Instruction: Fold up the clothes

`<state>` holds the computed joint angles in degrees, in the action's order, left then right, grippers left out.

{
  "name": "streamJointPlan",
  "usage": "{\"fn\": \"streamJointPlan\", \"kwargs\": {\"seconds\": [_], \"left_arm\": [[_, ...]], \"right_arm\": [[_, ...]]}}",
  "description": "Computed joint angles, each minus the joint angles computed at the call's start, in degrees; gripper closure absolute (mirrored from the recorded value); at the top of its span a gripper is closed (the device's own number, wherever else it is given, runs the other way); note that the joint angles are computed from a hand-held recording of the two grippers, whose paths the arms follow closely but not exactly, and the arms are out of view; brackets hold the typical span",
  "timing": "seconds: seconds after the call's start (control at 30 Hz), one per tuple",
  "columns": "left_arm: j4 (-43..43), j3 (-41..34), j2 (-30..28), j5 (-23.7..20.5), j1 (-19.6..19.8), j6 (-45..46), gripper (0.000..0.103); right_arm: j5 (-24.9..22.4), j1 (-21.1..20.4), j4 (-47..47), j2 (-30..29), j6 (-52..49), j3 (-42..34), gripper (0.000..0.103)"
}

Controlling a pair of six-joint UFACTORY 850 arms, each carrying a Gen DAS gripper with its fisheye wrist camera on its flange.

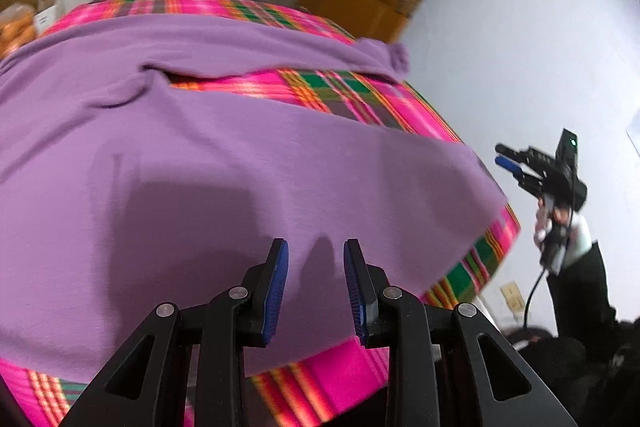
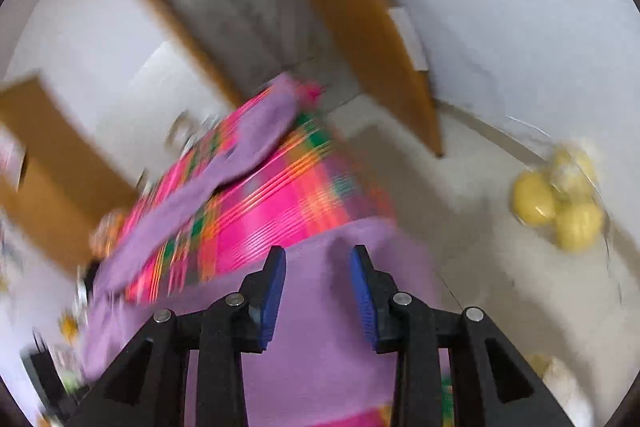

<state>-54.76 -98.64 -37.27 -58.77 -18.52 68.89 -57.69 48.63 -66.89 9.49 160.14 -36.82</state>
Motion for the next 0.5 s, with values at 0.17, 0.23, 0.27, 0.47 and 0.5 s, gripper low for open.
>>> {"fn": "streamJointPlan", "kwargs": {"seconds": [0.17, 0.23, 0.27, 0.47, 0.5], "left_arm": [[-0.57, 0.06, -0.28, 3.76, 1.22, -2.83, 0.073], [-1.48, 0.40, -0.19, 5.99, 1.80, -4.28, 0.073], [-2.14, 0.55, -0.14, 7.32, 2.15, -5.11, 0.073], [-2.94, -0.45, -0.84, 12.09, 3.89, -9.85, 0.073], [-2.64, -0.73, -0.98, 12.52, 4.03, -10.38, 0.073]], "right_arm": [[11.54, -5.33, -6.25, -7.50, -11.54, -6.53, 0.068], [14.60, -6.50, -8.41, -9.82, -13.23, -8.90, 0.068], [16.57, -7.16, -9.83, -11.22, -14.22, -10.37, 0.068], [26.46, -10.03, -14.44, -19.03, -24.44, -20.74, 0.068], [28.49, -10.57, -14.33, -20.63, -27.47, -23.14, 0.068]]}}
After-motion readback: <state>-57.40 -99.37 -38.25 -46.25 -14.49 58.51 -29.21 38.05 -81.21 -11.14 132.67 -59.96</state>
